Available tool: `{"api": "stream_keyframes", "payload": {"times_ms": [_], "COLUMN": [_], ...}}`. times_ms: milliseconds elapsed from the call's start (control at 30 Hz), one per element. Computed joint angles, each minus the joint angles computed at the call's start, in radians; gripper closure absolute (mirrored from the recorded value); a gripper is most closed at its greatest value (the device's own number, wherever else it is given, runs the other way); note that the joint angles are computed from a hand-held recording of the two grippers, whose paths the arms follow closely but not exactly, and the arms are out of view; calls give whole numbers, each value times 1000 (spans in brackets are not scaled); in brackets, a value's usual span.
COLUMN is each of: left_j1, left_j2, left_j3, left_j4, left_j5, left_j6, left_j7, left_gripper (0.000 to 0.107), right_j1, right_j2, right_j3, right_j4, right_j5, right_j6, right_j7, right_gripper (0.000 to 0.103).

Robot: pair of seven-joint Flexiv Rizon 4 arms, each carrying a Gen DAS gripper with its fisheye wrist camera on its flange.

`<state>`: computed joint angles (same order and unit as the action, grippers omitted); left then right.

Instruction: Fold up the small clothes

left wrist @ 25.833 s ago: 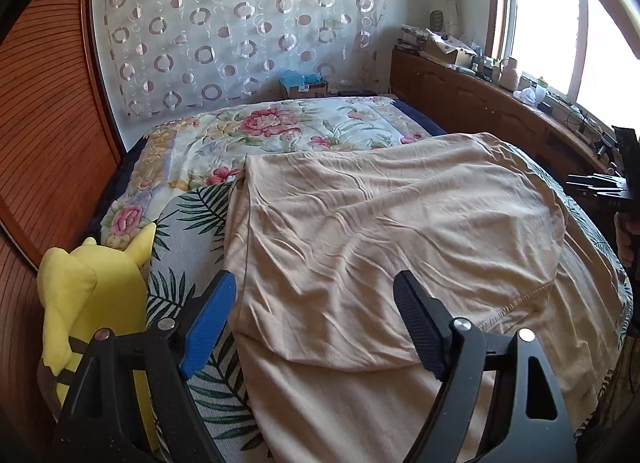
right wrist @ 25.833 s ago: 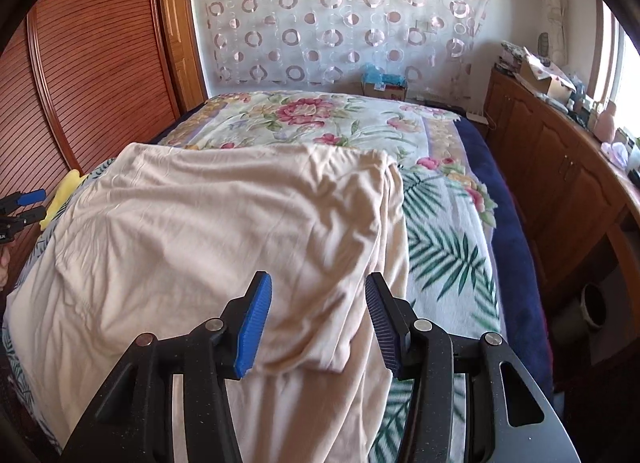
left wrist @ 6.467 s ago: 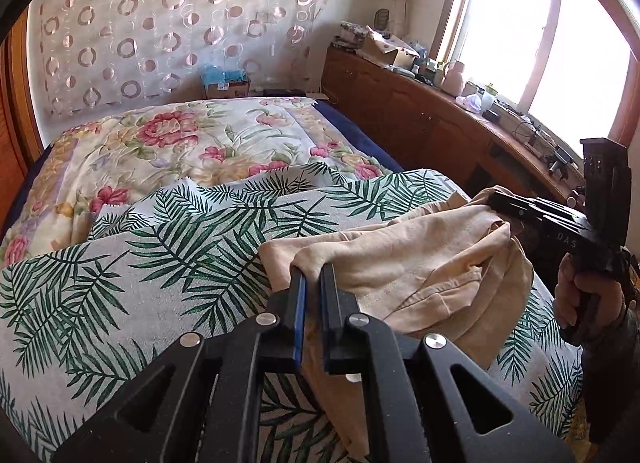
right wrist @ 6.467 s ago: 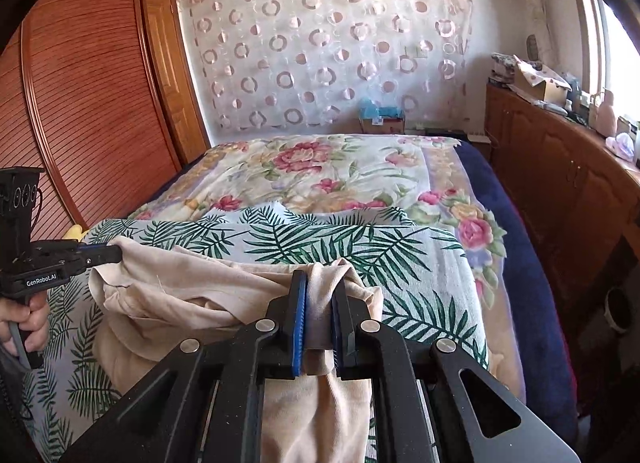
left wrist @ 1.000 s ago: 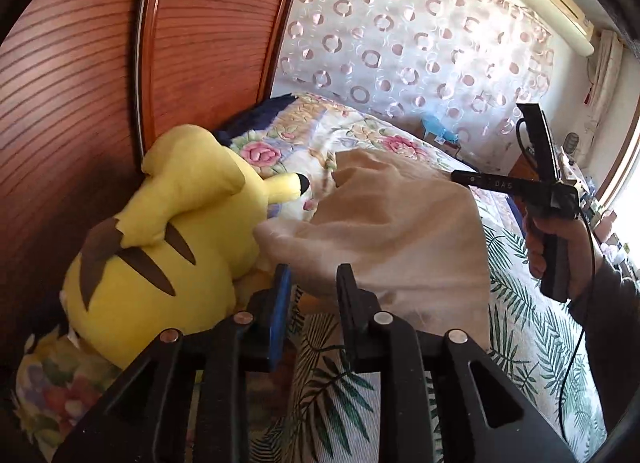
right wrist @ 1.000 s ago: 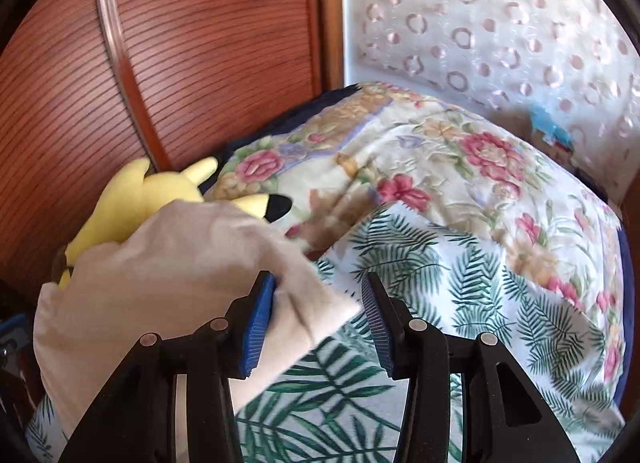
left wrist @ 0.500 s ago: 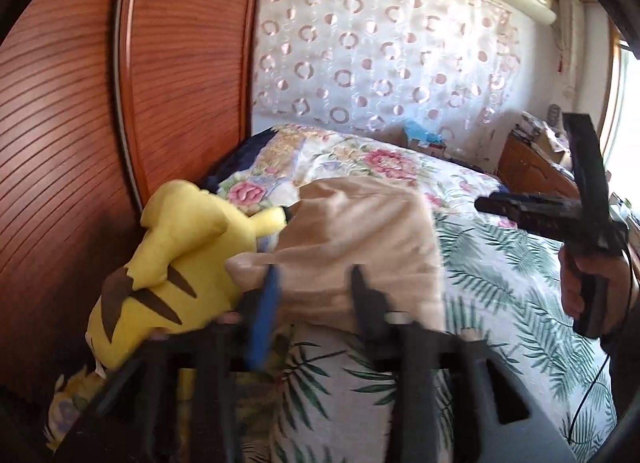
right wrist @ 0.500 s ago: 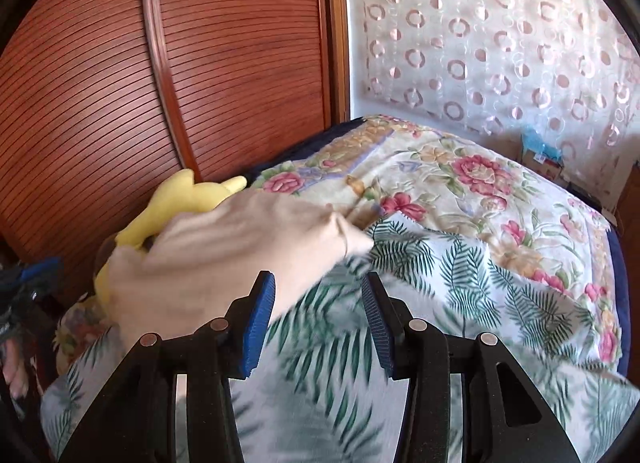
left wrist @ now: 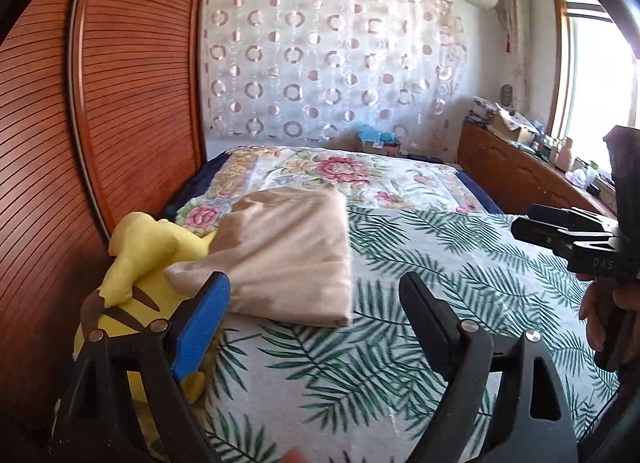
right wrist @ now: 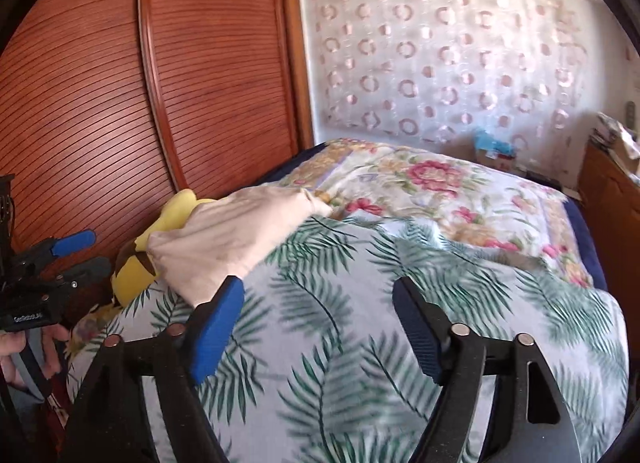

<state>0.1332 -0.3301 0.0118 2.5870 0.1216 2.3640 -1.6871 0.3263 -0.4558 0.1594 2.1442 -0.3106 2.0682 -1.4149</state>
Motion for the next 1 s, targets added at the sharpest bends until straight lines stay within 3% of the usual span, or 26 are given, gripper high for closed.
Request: {"api": "stream_keyframes", "payload": {"times_ms": [167,367,533,633,833,1000], "left_j1": [-34,-155,-259,-311,-352,-387], "left_j2": [-13,19,75,109,181,200], "left_j3": [-27,-27,-23,-25,-36,-44], "left_j4": [-4,11,20,25,27,35], "left_j5": [12,-88,-203,-270,-306,-364], "left_j6": [1,6,0,-3,-20,1], "left_j7": [-8,35,87,115,150,178], "left_gripper": [20,20,20,20,20,20], "right_j1": [192,382,532,542,493,444], "right_j2": [106,244,385,457,474,380], "right_j3": [-114,-192,-220,-173,-63,8], "right_j4": [156,251,267,263,313,325], "right_j5": [308,686,1047,1202,1229,1175], "right_j6": [73,82,89,103,220,327], "right_j7": [-121,-311,-583,-711,-684,-578], "right_gripper": [22,22,22,22,22,22]}}
